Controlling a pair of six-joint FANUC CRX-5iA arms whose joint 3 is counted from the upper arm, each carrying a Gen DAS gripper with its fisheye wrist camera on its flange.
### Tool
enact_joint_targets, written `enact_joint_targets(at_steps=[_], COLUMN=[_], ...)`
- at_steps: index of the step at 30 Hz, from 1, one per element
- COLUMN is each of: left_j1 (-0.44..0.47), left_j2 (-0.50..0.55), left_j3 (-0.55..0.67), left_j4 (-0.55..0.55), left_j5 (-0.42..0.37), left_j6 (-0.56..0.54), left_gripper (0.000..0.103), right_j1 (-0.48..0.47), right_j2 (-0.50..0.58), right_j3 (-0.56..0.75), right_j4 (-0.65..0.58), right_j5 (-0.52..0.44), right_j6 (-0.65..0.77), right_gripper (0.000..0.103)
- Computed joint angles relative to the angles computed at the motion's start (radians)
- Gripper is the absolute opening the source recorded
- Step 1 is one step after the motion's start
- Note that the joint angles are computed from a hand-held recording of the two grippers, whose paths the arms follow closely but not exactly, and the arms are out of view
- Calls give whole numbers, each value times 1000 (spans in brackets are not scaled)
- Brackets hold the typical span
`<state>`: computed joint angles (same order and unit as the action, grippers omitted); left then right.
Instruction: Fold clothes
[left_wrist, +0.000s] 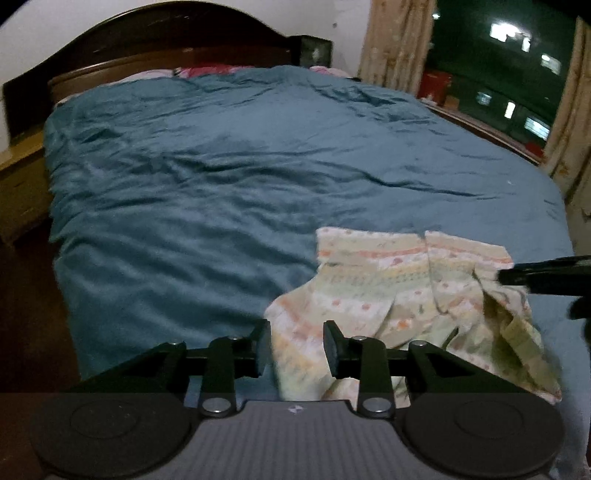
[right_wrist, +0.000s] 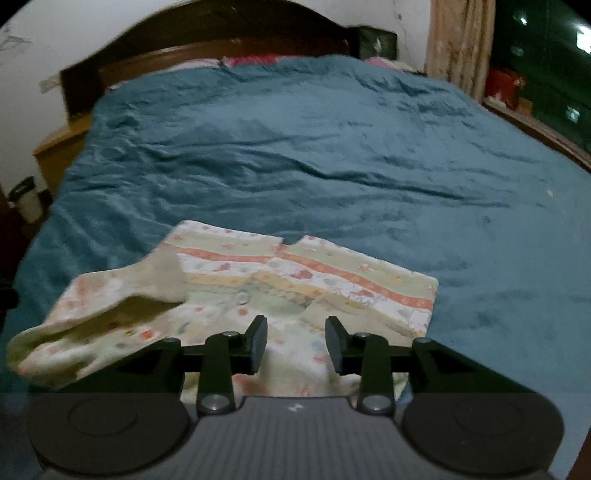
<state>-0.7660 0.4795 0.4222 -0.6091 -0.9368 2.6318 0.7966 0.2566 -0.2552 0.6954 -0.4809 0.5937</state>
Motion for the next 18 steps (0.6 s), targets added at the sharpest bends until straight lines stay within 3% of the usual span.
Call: enact_joint_targets(at_steps=[3, 10, 11, 13, 16, 17, 18], left_j1=[18, 56, 59, 63, 60, 57, 58], left_j2=[53, 222, 250, 298, 351, 365, 368], left_j3=[61, 248, 282, 341, 413, 433, 436], left_j4=[39, 178, 193, 214, 200, 187, 183], left_j5=[22, 21, 7, -22, -78, -97, -102], left_j6=[-95, -310, -333, -371, -404, -412, -413], left_gripper=[43, 46, 46, 46, 45, 37, 21], right_j1=[-10, -18, -19, -20, -40, -49, -59], right_j2=[63, 141, 137, 129, 86, 68, 51], right_j3=[55, 100, 89, 68, 5, -18, -40], right_j4=[-15, 4, 26, 71, 174, 214, 256], right_j5=[-35, -66, -61, -50, -12, 2, 16], right_j6=[6, 37, 27, 4, -80, -115, -151], right_gripper=[38, 37, 33, 15, 8, 8, 7])
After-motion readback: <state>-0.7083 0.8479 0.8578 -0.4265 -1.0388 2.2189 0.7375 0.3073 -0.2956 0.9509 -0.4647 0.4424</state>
